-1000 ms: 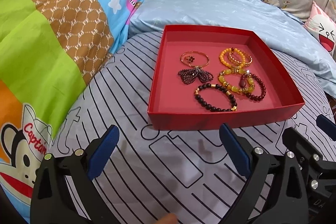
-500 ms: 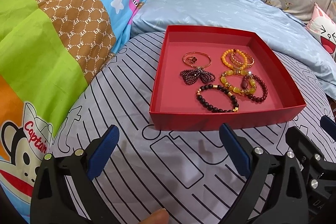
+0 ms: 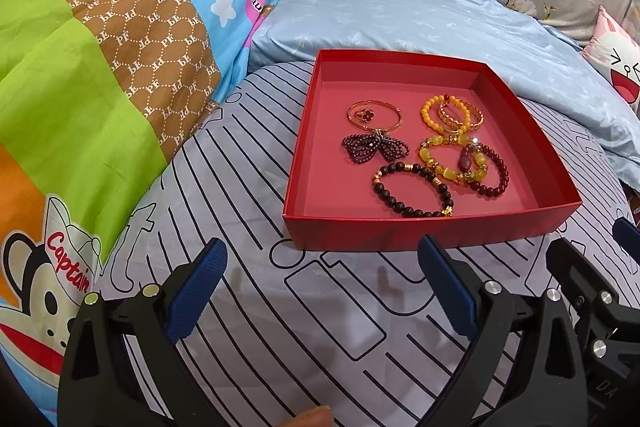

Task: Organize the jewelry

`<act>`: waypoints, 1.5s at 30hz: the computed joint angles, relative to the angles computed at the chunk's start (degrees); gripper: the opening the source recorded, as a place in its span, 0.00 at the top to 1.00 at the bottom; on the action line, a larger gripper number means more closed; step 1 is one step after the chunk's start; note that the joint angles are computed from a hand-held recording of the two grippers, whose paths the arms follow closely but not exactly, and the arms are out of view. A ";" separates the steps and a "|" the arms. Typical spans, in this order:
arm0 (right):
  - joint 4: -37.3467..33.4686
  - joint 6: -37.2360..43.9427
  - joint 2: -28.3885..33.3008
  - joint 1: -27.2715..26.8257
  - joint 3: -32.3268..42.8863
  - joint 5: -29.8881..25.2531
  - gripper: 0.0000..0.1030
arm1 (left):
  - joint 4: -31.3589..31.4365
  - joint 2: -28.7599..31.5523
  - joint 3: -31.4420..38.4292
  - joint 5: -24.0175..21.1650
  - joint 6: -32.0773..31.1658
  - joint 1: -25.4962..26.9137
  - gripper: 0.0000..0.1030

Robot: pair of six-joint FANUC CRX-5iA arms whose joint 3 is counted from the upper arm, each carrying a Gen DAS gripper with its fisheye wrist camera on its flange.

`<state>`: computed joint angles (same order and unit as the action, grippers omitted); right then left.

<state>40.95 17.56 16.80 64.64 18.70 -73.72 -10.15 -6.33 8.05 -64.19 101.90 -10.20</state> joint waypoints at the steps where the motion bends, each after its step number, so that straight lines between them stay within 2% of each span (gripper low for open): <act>1: -0.01 -0.01 -0.05 -0.02 -0.07 0.06 0.06 | 0.18 0.02 0.03 -0.05 -0.05 0.10 0.11; 45: 0.57 -0.38 -0.16 0.15 -0.37 -0.35 0.06 | -0.62 0.70 0.97 -1.32 1.03 -0.29 0.11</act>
